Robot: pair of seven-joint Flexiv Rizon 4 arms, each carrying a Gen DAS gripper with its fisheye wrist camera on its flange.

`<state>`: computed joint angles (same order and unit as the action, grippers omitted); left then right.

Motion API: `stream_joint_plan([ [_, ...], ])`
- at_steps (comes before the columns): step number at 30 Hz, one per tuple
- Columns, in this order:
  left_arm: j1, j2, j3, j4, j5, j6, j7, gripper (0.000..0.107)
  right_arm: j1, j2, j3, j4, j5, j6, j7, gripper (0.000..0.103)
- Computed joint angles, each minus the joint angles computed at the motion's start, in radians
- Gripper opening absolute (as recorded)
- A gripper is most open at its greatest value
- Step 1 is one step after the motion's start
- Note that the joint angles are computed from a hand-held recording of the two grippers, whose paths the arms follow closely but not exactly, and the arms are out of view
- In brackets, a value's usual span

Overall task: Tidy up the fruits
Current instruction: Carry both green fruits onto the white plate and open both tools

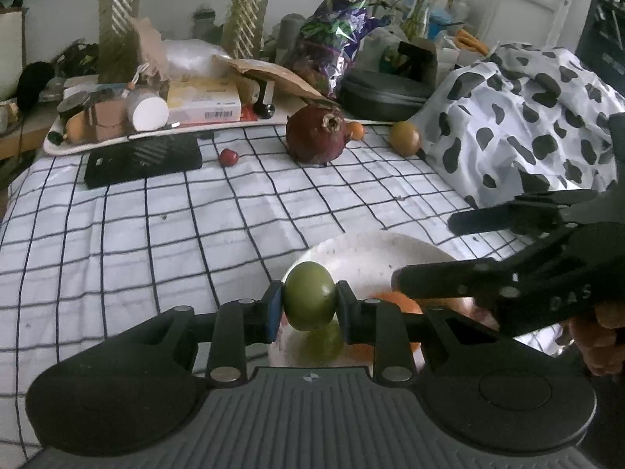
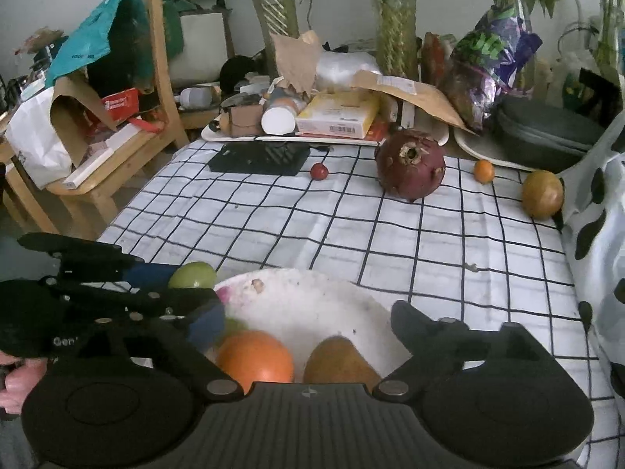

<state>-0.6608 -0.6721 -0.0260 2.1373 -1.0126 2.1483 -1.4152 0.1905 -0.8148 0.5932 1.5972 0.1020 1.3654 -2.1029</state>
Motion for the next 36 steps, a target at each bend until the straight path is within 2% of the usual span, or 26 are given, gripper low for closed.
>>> stream_joint_plan([
  [8,-0.044,0.02,-0.014,0.024,-0.053,0.013,0.007,0.027,0.033,0.082,-0.081,0.14,-0.037,0.104,0.072,0.1],
  [12,-0.052,0.027,-0.032,0.033,-0.079,0.028,0.014,0.027,0.011,0.112,-0.078,0.203,-0.062,0.146,0.124,0.103],
  [20,-0.071,0.035,-0.071,0.048,-0.096,0.045,0.009,0.027,-0.04,0.145,-0.055,0.292,-0.124,0.212,0.211,0.103],
  [28,-0.084,0.023,-0.07,0.024,-0.05,0.001,0.024,0.028,-0.017,0.166,-0.12,0.344,-0.203,0.271,0.319,0.103],
  [31,-0.084,0.016,-0.059,0.014,0.001,-0.013,0.018,0.028,-0.012,0.167,-0.141,0.353,-0.238,0.281,0.354,0.103],
  [34,-0.173,-0.005,0.0,-0.043,-0.143,-0.06,0.141,0.028,-0.008,0.168,-0.16,0.364,-0.272,0.291,0.387,0.103],
  [36,-0.212,-0.017,0.011,-0.082,-0.265,-0.081,0.253,0.04,-0.006,0.169,-0.169,0.372,-0.292,0.299,0.408,0.103],
])
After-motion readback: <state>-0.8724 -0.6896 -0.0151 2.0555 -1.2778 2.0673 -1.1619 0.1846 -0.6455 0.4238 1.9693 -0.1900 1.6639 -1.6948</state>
